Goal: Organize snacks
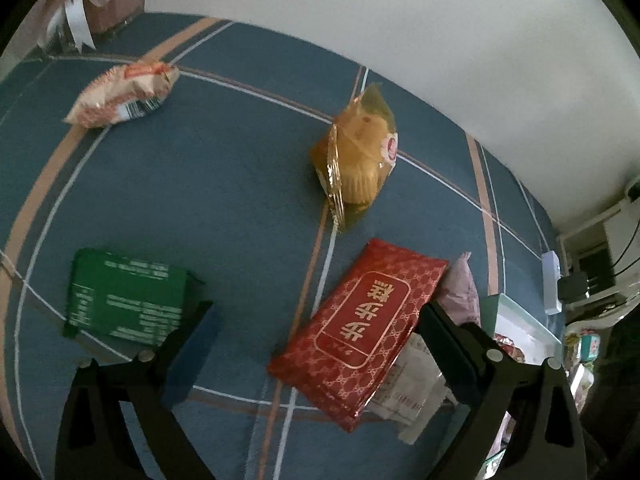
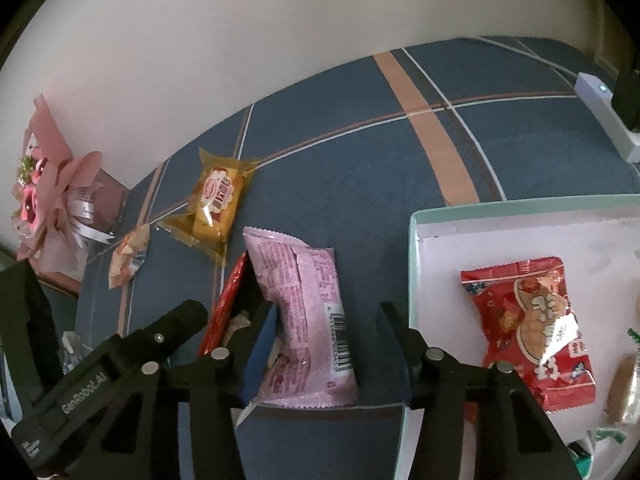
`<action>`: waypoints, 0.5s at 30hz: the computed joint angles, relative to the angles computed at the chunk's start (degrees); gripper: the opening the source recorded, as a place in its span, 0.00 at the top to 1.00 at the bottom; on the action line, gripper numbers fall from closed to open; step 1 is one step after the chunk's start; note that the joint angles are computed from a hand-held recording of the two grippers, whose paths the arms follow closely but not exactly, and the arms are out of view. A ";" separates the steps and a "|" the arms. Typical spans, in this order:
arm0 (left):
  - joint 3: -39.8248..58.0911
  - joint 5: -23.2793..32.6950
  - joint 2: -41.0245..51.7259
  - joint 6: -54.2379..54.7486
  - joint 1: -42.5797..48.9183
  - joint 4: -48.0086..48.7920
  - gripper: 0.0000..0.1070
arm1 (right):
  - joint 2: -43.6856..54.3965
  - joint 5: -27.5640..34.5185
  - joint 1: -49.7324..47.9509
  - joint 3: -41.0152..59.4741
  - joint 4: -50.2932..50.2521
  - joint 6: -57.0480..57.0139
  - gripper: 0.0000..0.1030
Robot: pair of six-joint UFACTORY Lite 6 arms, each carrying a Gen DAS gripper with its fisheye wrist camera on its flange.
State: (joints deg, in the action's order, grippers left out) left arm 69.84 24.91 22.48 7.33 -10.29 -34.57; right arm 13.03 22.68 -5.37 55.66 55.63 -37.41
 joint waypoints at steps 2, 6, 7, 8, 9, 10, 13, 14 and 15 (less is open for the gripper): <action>0.92 0.37 1.50 2.94 0.52 -3.03 0.12 | 0.55 -0.39 0.35 0.37 0.40 -0.47 0.50; 1.87 0.80 2.89 3.12 0.76 -2.98 0.13 | 2.61 0.74 0.08 0.90 4.16 -3.51 0.50; 2.21 1.17 3.43 2.81 0.90 -3.00 0.13 | 3.13 1.09 0.08 1.02 4.69 -4.10 0.50; 2.48 1.35 3.75 1.79 0.87 -2.22 0.13 | 3.52 1.07 0.23 1.17 4.36 -3.91 0.51; 3.46 1.46 4.72 -0.25 0.80 -0.27 0.13 | 3.38 -0.11 1.11 1.23 2.01 -1.83 0.51; 4.15 1.33 5.14 -4.04 0.18 3.95 0.13 | 3.35 -1.07 1.94 1.43 -0.99 0.90 0.52; 5.19 1.38 5.43 -9.37 -0.65 9.90 0.13 | 2.91 -3.90 4.27 1.18 -8.38 7.53 0.53; 5.47 1.22 5.58 -10.14 -0.83 11.07 0.13 | 2.86 -4.26 4.62 1.16 -9.70 8.70 0.53; 5.76 1.05 5.71 -12.25 -1.27 13.73 0.13 | 2.91 -4.56 4.98 1.17 -10.79 9.74 0.54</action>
State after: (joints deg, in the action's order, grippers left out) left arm 75.60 25.96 28.19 -4.93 -11.56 -20.84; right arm 15.94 18.12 -0.38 56.83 44.84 -27.67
